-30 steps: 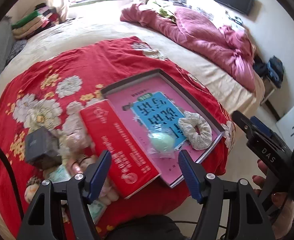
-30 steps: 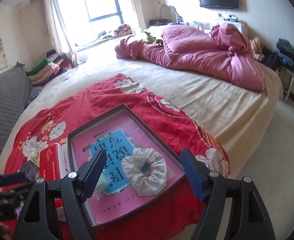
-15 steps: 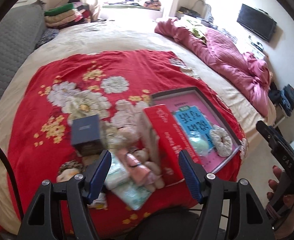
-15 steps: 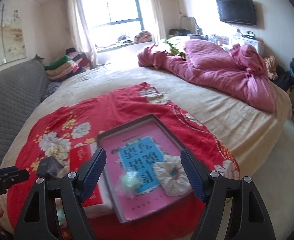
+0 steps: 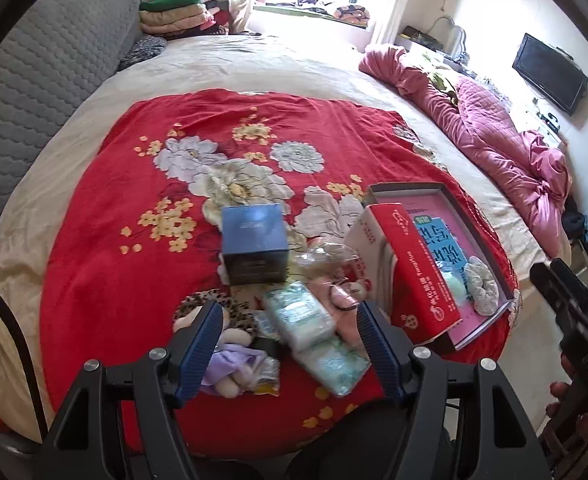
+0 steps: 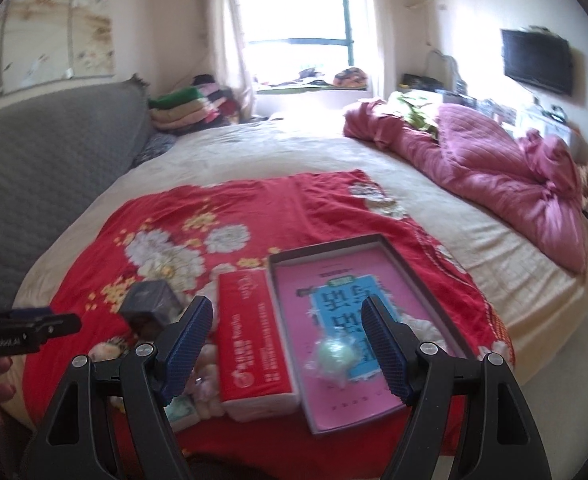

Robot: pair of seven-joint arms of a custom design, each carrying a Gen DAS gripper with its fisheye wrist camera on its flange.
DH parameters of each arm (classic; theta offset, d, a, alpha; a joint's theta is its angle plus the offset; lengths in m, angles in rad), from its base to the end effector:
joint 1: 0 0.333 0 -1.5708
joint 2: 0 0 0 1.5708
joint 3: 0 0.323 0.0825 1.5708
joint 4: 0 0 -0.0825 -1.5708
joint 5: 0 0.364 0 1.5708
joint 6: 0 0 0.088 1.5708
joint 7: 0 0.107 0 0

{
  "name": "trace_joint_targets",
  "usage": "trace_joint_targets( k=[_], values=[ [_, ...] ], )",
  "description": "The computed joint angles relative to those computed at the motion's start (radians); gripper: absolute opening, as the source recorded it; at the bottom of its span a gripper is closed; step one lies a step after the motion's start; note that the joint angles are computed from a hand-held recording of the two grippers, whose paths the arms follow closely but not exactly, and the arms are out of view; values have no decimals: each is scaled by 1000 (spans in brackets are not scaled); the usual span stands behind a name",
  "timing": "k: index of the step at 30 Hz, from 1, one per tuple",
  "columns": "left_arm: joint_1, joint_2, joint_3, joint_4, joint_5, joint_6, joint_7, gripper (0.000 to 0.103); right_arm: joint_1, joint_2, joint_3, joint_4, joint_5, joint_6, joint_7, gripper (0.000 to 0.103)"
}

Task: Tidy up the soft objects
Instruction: 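Move both grippers back toward the pile of soft items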

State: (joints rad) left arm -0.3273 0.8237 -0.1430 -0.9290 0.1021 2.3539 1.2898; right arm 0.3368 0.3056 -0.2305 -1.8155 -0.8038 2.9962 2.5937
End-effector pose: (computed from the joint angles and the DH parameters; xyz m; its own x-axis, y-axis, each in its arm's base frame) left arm 0.7340 -0.3145 0.4720 -0.2056 -0.9651 0.1623 -0.8327 0.0854 -0.5471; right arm 0.6436 0.1374 0.4776 -0.1000 -0.9937 -0.0500 -0.5822 0.0992 -0.8069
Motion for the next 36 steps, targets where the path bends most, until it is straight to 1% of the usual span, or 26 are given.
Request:
trace_joint_targets(
  k=[3, 6, 11, 17, 19, 21, 27, 31, 33, 36],
  values=[
    [5, -35, 12, -66, 10, 37, -19, 69, 13, 12, 15, 14, -4, -14, -30, 78],
    [16, -53, 9, -100, 9, 52, -26, 69, 22, 25, 28, 25, 6, -9, -67, 78],
    [39, -69, -1, -145, -7, 70, -26, 69, 29, 44, 57, 40, 68, -8, -160, 78],
    [56, -81, -6, -187, -21, 84, -27, 69, 51, 73, 67, 65, 143, -23, -245, 78],
    [61, -81, -10, -195, -28, 86, -23, 69, 49, 80, 79, 70, 176, -30, -283, 78],
    [65, -77, -13, -199, -34, 87, -20, 69, 61, 85, 73, 74, 191, -33, -302, 78],
    [78, -62, -29, -199, -63, 78, 5, 69, 62, 108, 90, 96, 262, -56, -379, 78],
    [72, -54, -12, -200, -54, 68, -7, 69, 57, 123, 102, 106, 311, -67, -429, 78],
    [76, -48, -9, -204, -54, 67, -12, 69, 59, 131, 101, 110, 329, -71, -444, 78],
    [86, -44, -12, -213, -61, 63, -15, 69, 48, 144, 119, 120, 369, -82, -483, 78]
  ],
)
